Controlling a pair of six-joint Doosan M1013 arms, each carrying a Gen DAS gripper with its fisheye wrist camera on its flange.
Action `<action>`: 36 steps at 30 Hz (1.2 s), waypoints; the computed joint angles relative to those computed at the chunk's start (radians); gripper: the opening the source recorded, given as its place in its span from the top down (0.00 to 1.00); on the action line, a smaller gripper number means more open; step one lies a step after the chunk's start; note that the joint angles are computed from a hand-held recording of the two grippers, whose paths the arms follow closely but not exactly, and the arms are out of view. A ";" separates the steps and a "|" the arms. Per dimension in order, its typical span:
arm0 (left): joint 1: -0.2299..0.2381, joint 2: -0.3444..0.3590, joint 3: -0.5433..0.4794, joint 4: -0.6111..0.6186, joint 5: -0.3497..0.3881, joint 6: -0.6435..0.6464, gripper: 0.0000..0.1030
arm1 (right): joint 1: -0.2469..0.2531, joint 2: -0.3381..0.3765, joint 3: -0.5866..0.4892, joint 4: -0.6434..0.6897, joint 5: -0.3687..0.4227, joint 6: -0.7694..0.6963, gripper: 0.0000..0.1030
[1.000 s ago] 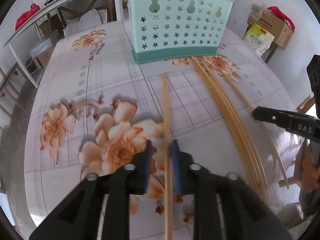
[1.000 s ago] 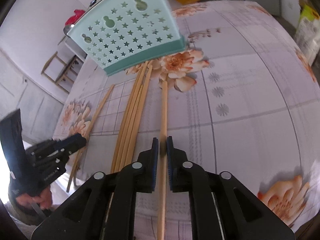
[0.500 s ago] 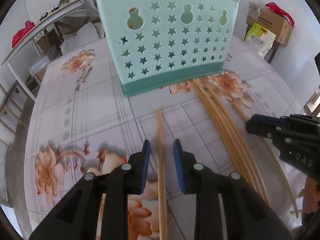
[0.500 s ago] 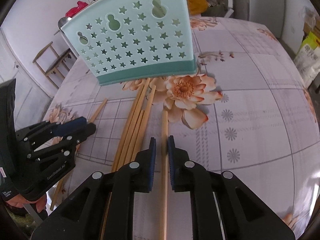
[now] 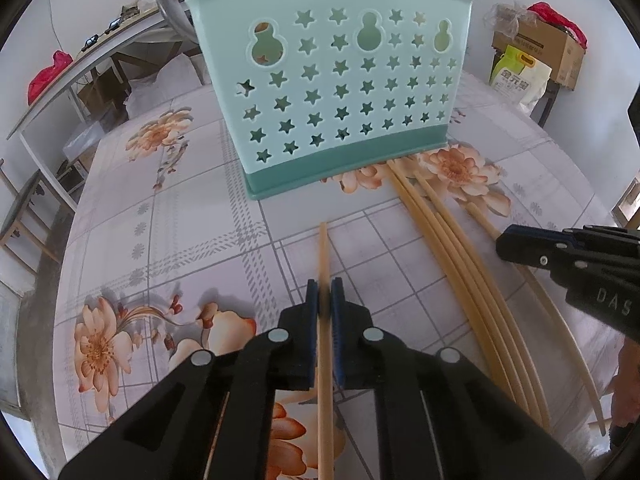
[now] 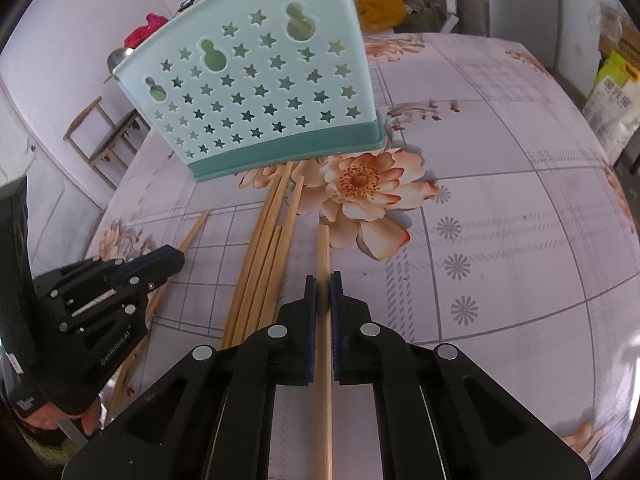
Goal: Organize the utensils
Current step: 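Lift the held chopsticks off the table with both tools, then lower the left tool's chopstick into the green holder and open it while the right tool carries its chopstick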
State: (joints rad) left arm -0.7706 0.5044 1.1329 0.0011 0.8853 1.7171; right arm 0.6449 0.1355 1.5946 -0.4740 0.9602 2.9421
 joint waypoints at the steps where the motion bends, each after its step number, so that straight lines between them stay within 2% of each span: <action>1: -0.001 -0.001 0.001 0.007 0.000 -0.002 0.94 | -0.004 -0.006 0.007 0.007 -0.015 0.007 0.96; 10: -0.020 -0.015 0.022 0.083 -0.005 -0.028 0.94 | -0.008 -0.060 0.063 -0.018 -0.094 0.105 0.96; 22: -0.031 -0.034 0.046 0.147 -0.039 -0.070 0.94 | 0.012 -0.084 0.042 -0.082 -0.064 0.146 0.96; 36: -0.031 -0.052 0.049 0.209 -0.079 -0.150 0.94 | 0.013 -0.089 0.017 -0.069 -0.032 0.123 0.96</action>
State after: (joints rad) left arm -0.8014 0.4528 1.1816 0.2099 0.8062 1.5671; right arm 0.6580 0.0460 1.6118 -0.5432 0.9284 3.0647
